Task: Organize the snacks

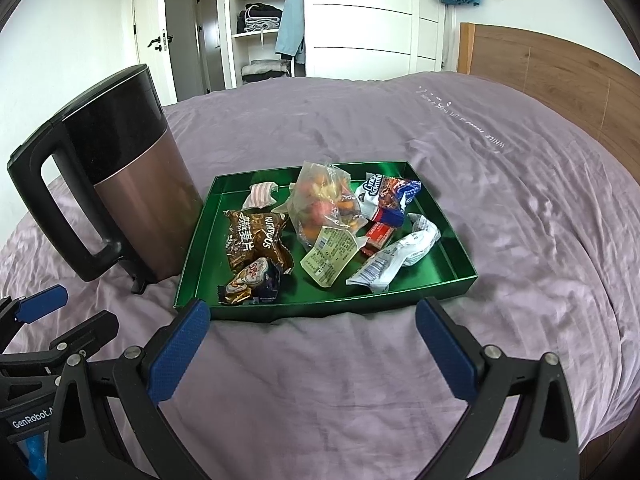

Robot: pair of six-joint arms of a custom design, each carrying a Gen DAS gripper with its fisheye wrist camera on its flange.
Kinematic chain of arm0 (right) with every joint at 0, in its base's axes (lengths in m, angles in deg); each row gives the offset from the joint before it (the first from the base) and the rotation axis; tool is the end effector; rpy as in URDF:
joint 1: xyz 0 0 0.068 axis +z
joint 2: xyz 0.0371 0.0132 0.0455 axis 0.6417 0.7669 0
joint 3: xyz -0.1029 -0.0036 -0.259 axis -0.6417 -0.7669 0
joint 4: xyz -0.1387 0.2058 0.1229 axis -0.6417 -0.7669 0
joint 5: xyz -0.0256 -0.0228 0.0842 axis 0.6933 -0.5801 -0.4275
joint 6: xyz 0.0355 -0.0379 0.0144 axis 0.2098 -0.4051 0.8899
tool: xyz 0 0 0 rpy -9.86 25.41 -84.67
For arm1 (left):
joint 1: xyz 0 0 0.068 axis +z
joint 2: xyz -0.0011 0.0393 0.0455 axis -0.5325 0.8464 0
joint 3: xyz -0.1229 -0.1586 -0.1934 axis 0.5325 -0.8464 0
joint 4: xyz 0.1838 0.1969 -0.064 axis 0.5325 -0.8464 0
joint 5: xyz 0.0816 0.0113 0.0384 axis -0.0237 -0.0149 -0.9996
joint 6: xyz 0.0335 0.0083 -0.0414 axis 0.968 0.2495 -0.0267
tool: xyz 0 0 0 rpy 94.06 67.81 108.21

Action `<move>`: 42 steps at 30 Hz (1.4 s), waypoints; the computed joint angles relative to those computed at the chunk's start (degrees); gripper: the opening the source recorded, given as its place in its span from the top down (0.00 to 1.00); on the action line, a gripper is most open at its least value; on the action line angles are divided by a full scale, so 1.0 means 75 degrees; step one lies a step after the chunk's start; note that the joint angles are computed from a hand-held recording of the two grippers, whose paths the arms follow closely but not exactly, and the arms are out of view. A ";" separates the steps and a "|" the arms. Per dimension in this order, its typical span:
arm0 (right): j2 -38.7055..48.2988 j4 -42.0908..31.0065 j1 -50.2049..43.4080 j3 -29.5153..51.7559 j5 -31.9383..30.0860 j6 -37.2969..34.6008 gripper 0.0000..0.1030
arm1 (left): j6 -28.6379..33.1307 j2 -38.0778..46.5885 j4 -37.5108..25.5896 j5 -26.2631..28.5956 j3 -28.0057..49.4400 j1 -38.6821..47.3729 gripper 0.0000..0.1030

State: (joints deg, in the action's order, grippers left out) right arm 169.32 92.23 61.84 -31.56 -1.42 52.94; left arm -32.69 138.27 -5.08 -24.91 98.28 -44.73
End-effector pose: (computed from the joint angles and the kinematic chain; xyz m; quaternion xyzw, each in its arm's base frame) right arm 0.2848 0.1088 0.1067 -0.0441 0.9171 0.0492 0.3931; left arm 0.2600 -0.0534 0.0874 -0.0030 0.9278 -0.0151 0.3727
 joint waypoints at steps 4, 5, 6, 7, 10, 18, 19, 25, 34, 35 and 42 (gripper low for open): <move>0.0004 0.0008 0.0009 -0.0001 0.0008 -0.0009 0.00 | 0.0012 0.0025 -0.0003 -0.0006 0.0007 -0.0034 0.25; 0.0006 0.0010 0.0016 -0.0003 0.0009 -0.0004 0.00 | 0.0025 0.0027 0.0004 -0.0005 0.0004 -0.0028 0.25; 0.0004 -0.0004 0.0010 0.0005 0.0009 -0.0004 0.00 | 0.0033 0.0019 0.0010 0.0000 -0.0007 -0.0018 0.25; 0.0004 -0.0005 0.0014 0.0005 0.0018 0.0002 0.00 | 0.0031 0.0017 0.0001 0.0014 -0.0005 -0.0011 0.25; 0.0010 -0.0003 0.0008 0.0010 0.0007 0.0002 0.00 | 0.0035 0.0022 0.0010 0.0002 -0.0008 -0.0011 0.25; 0.0320 -0.0264 0.0016 0.0316 -0.0114 -0.0020 0.00 | 0.0056 0.0120 0.0022 0.0056 0.0018 0.0103 0.25; 0.0466 -0.0532 0.0015 0.0514 -0.0143 -0.0048 0.00 | 0.0051 0.0147 0.0014 0.0066 0.0033 0.0125 0.25; 0.0917 -0.1329 -0.0081 0.1021 -0.0357 -0.0126 0.00 | 0.0111 0.0219 0.0015 0.0086 0.0083 0.0224 0.25; 0.0963 -0.1556 0.0023 0.1042 -0.0451 -0.0223 0.00 | 0.0354 0.0242 0.0099 0.0047 -0.0014 0.0404 0.25; 0.0969 -0.1557 0.0038 0.1047 -0.0456 -0.0238 0.00 | 0.0370 0.0237 0.0103 0.0060 -0.0031 0.0450 0.25; 0.0979 -0.1581 0.0125 0.1073 -0.0447 -0.0238 0.00 | 0.0497 0.0272 0.0091 0.0107 -0.0030 0.0617 0.25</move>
